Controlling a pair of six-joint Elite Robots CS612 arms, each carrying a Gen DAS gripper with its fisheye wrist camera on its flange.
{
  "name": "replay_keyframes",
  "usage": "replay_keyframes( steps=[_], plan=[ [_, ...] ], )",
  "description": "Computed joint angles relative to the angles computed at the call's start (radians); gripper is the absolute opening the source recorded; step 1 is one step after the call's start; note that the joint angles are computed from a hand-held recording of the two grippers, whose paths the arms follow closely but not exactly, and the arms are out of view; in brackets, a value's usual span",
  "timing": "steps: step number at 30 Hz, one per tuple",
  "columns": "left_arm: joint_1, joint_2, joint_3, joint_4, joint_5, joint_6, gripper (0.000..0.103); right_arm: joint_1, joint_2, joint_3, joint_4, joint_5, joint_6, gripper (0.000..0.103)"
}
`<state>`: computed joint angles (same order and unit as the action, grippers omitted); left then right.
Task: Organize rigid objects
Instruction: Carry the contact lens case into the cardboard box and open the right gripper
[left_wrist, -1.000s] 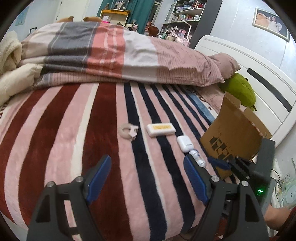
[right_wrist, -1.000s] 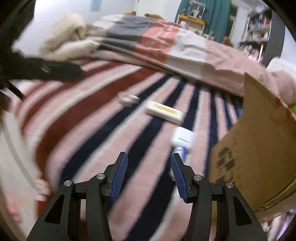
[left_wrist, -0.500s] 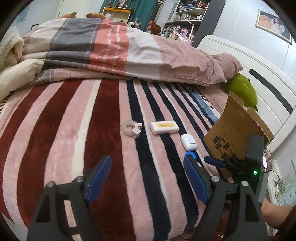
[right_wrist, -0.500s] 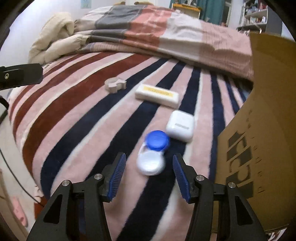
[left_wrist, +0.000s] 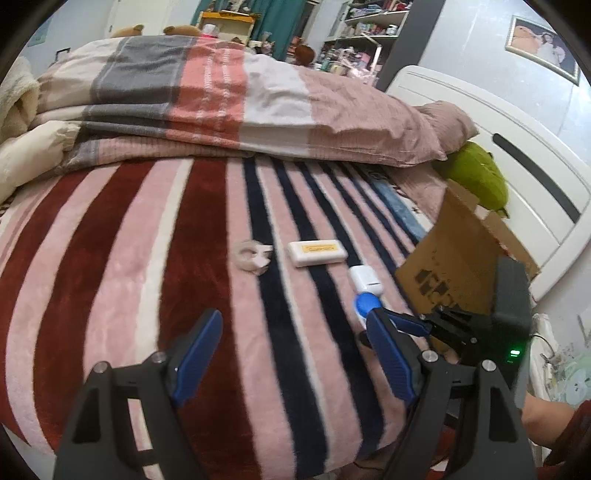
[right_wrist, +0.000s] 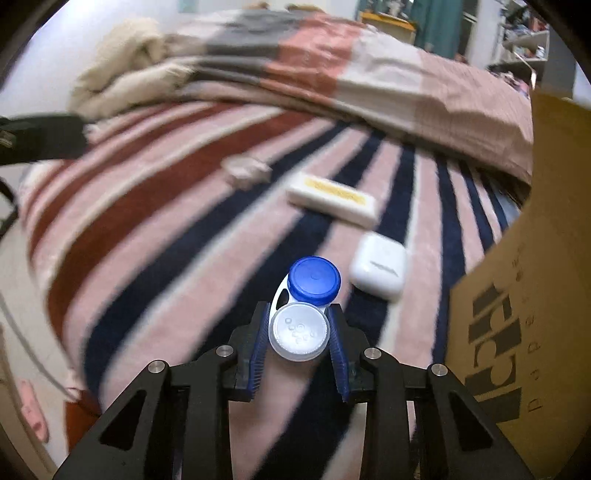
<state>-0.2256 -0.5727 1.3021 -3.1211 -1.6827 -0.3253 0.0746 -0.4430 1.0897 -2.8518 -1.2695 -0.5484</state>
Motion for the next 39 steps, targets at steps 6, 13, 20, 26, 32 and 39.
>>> replay_keyframes(
  steps=[6, 13, 20, 26, 32, 39],
  plan=[
    [0.004, 0.011, -0.034, -0.044, -0.157, 0.006, 0.076, -0.01, -0.06, 0.059, -0.054, 0.162, -0.054, 0.026],
    [-0.008, 0.023, -0.104, -0.031, -0.234, 0.02, 0.028, -0.031, -0.103, 0.079, -0.057, 0.308, -0.058, 0.026],
    [-0.033, 0.038, -0.187, 0.032, -0.255, 0.062, 0.025, -0.063, -0.117, 0.069, -0.076, 0.345, -0.038, 0.026],
    [-0.066, 0.082, -0.316, 0.153, -0.283, 0.119, 0.025, -0.099, -0.13, 0.062, -0.066, 0.321, -0.009, 0.026],
    [-0.098, 0.146, -0.488, 0.364, -0.303, 0.187, 0.025, -0.138, -0.133, 0.035, -0.001, 0.27, 0.021, 0.026],
    [-0.122, 0.206, -0.656, 0.648, -0.25, 0.237, 0.025, -0.156, -0.109, -0.066, 0.253, 0.198, 0.002, 0.026]
  ],
)
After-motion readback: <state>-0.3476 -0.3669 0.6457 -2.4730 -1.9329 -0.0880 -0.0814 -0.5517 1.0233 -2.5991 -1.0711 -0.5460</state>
